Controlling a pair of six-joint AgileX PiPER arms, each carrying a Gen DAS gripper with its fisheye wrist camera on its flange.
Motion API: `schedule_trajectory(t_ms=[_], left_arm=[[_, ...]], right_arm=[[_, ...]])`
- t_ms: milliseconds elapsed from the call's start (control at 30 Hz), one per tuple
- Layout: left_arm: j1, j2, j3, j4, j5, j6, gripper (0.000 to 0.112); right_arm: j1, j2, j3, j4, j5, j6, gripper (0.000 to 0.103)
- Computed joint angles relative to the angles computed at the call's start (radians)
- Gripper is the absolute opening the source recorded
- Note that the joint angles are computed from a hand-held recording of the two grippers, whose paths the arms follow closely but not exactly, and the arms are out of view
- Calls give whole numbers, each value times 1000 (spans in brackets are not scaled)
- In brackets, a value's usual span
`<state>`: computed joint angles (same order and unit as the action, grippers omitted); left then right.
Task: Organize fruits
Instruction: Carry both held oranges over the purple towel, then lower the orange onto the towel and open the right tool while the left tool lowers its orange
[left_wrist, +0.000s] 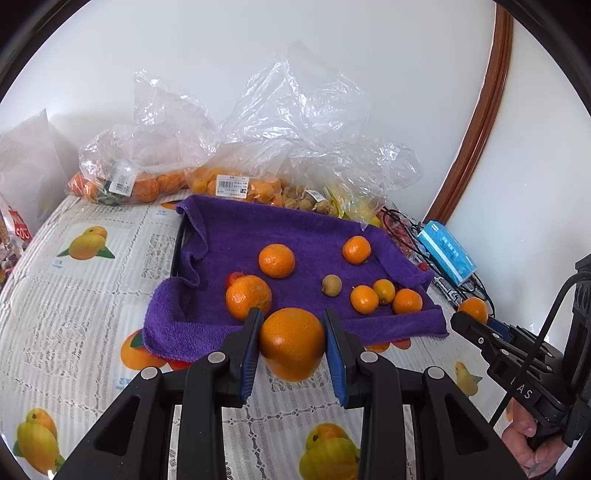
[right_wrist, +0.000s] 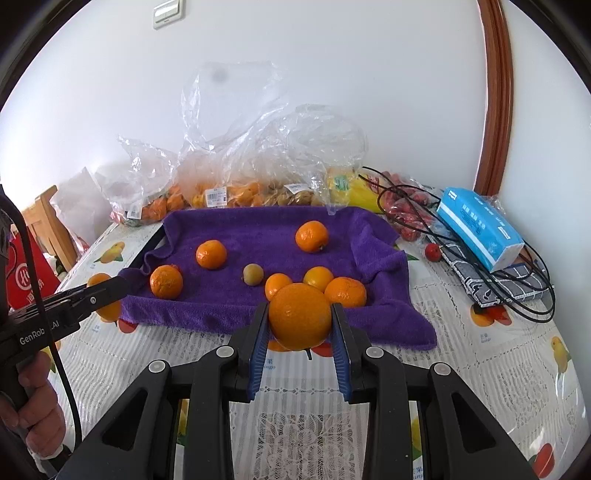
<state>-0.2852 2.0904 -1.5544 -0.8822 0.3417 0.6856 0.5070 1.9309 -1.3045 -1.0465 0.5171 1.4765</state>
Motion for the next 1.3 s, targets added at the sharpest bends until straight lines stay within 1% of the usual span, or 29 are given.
schedule_trajectory(t_ms=[133, 333, 533, 700, 967, 1133, 1233, 1267, 1300], left_arm=[[-4, -5, -20, 46, 0, -45, 31], [-19, -3, -71, 219, -7, -207, 31], [-19, 19, -118, 313, 5, -312, 31], [-11, 50, -176, 372, 27, -390, 31], [-7, 130, -314, 496, 91, -546, 31], [-2, 182, -395, 544, 128, -599, 31], [1, 223, -461, 574, 164, -633, 31], [1, 229, -468, 571, 159, -629, 31], [2, 242, -491, 583, 171, -640, 31]], right_arm=[[-6, 1, -13, -8, -4, -7, 32], [-18, -3, -24, -33, -13, 2, 32], [-40, 8, -54, -31, -23, -21, 32], [-62, 30, -84, -27, -36, -36, 32], [-105, 90, -167, 53, -62, -120, 32], [-125, 137, -239, 111, -63, -192, 32], [-135, 164, -284, 162, -64, -250, 32], [-138, 171, -296, 177, -63, -267, 32], [-139, 179, -310, 190, -60, -284, 32]])
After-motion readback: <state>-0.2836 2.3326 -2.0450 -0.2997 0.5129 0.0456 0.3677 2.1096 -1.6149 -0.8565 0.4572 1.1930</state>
